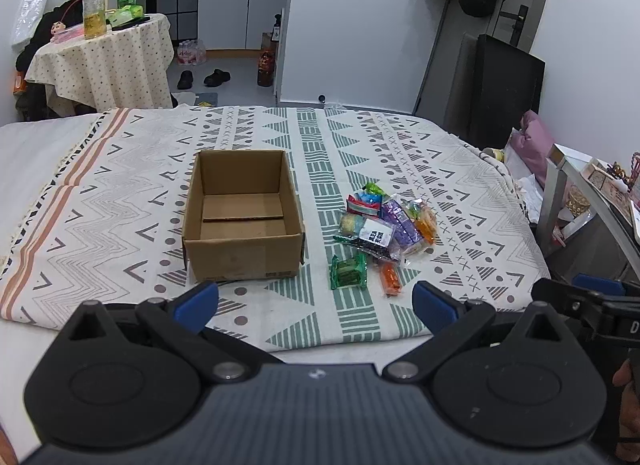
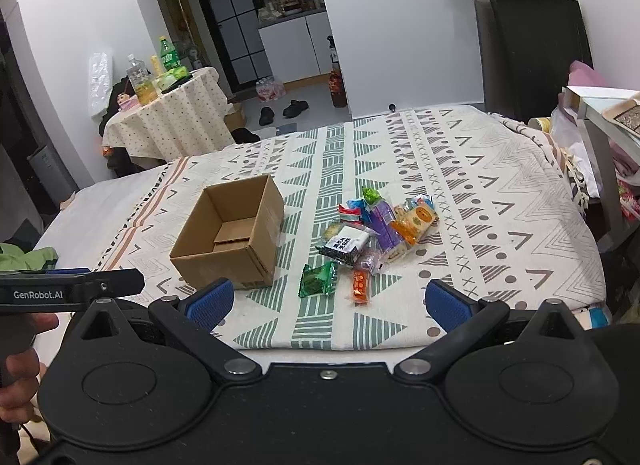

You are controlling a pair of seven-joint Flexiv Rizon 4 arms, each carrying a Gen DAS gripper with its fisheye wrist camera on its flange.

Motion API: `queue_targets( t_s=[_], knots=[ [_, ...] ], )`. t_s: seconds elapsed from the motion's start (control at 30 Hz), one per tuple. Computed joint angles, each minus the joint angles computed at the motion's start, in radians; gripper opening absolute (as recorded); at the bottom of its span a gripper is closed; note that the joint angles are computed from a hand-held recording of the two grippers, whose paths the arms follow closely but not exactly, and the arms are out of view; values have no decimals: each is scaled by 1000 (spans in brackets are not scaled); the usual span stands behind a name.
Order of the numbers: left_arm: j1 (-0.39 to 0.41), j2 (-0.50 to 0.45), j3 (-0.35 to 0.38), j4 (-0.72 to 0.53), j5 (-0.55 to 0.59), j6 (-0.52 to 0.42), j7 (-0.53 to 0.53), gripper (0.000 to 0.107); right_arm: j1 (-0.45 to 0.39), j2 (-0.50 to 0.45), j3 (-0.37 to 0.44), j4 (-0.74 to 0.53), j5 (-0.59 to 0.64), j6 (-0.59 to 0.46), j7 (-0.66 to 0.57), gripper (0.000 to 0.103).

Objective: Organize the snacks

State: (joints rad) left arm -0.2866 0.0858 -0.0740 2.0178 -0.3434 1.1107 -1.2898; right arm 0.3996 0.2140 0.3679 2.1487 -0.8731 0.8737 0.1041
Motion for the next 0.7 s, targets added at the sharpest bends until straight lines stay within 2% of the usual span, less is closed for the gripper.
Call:
queue_targets(
  t_s=[0.33, 0.7],
  knots=[
    [-1, -1, 2, 1, -13, 3, 14, 103, -3, 3, 0, 4, 10, 4, -5, 103],
    [8, -7, -2, -7, 34, 15, -39, 103, -20, -2, -8, 19, -12, 59, 33, 103]
  ],
)
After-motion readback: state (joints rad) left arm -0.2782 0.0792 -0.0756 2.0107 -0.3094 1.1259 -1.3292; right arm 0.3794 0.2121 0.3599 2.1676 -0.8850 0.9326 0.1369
